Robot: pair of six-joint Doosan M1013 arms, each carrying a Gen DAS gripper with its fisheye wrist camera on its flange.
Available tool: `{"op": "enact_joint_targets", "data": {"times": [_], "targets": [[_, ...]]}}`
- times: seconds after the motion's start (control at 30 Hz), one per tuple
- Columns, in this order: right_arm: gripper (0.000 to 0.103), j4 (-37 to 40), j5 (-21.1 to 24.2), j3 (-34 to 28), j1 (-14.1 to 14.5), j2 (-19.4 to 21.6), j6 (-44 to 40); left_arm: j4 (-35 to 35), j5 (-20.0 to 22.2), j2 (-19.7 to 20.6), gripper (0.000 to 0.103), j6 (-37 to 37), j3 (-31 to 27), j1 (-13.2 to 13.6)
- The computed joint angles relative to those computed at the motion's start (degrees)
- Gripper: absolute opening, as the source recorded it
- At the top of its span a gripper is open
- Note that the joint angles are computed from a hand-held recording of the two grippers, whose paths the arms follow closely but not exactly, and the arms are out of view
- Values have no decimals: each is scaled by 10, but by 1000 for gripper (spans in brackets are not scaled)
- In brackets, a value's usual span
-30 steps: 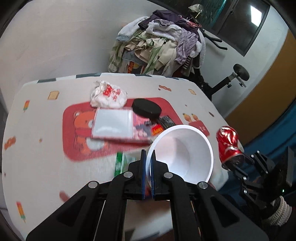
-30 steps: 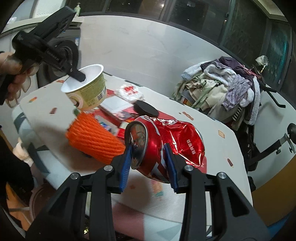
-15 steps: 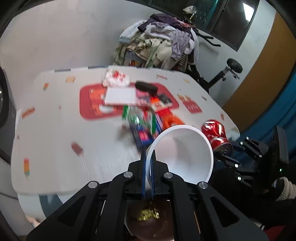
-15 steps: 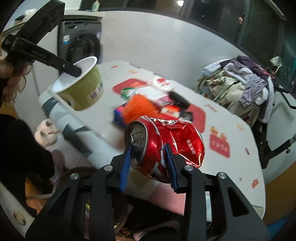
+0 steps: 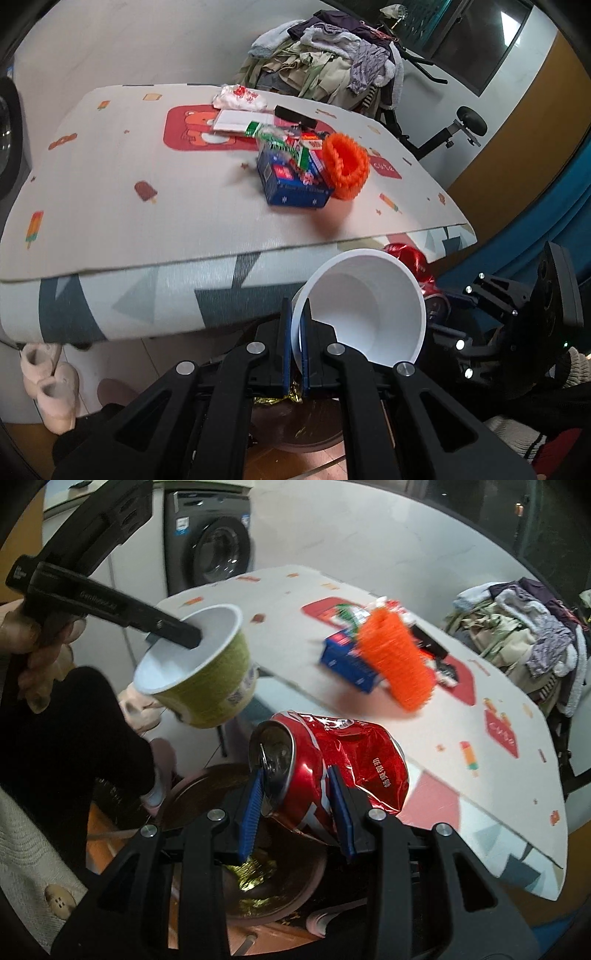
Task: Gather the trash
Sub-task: 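Lower the can and cup over the brown bin and release both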
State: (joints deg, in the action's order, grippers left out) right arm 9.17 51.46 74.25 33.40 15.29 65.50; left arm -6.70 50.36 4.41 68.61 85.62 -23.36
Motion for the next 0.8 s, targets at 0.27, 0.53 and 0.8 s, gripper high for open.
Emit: {"op": "enact_joint_targets", "data": {"times": [0.27, 0.53, 0.8], "targets": [[38, 30, 43, 9, 3, 9, -8, 33, -13, -19, 5, -45, 37, -11], [76, 32, 48, 0, 8, 18, -2, 57, -21, -33, 5, -71, 54, -15], [97, -33, -58, 25, 5, -5, 84, 73, -15, -25, 5, -31, 53, -31]]}}
